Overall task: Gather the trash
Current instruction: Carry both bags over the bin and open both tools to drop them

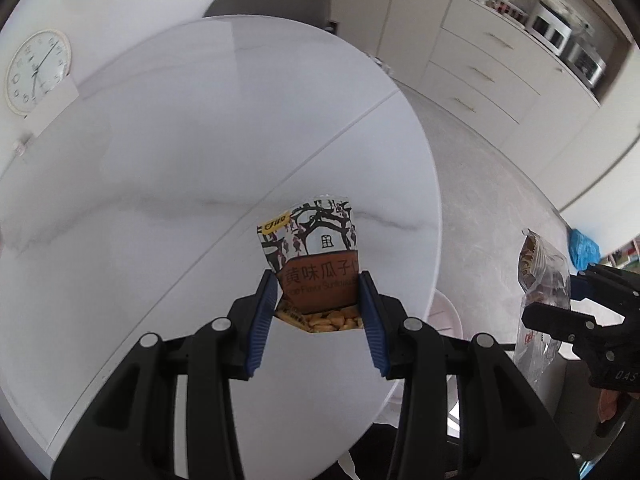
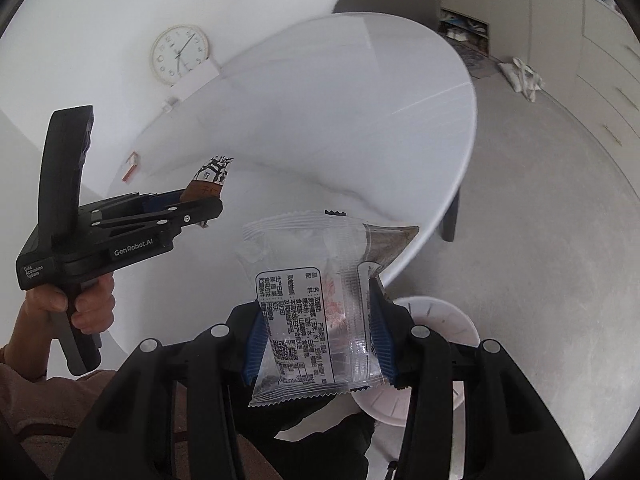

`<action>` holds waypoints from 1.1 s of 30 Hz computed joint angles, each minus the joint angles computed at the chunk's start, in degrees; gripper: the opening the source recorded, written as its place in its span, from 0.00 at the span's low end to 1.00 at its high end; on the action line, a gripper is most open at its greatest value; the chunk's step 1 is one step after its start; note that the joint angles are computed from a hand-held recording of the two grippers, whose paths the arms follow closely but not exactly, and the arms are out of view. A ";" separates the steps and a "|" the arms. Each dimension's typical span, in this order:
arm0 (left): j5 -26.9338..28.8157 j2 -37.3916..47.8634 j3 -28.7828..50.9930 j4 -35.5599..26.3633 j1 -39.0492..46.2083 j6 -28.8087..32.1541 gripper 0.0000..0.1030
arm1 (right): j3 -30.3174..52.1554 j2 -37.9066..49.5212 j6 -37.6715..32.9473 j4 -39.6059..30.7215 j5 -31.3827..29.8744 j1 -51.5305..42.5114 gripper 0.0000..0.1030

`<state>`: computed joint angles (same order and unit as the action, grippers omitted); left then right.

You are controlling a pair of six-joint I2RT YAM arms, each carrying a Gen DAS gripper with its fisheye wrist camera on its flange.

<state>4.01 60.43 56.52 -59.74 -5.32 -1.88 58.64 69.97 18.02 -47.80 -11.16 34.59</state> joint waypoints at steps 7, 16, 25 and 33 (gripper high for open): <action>-5.86 3.43 -1.00 3.10 -26.98 -11.73 0.40 | -9.68 -13.27 1.25 -3.00 0.01 -11.26 0.44; -6.93 24.32 -4.29 18.05 -45.86 -18.10 0.40 | -17.04 -20.21 -17.87 -10.92 -9.67 -38.97 0.44; -4.91 40.06 -2.19 24.35 -46.01 -19.46 0.40 | -20.28 -19.33 -28.96 -13.78 -14.35 -52.40 0.44; -4.95 40.43 -1.19 23.56 -47.82 -20.65 0.54 | -20.49 -18.53 -35.01 -15.91 -16.68 -58.43 0.44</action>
<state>-0.94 100.86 55.34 -36.18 -53.14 -22.54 38.15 51.44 -16.99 -63.72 -27.84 -23.84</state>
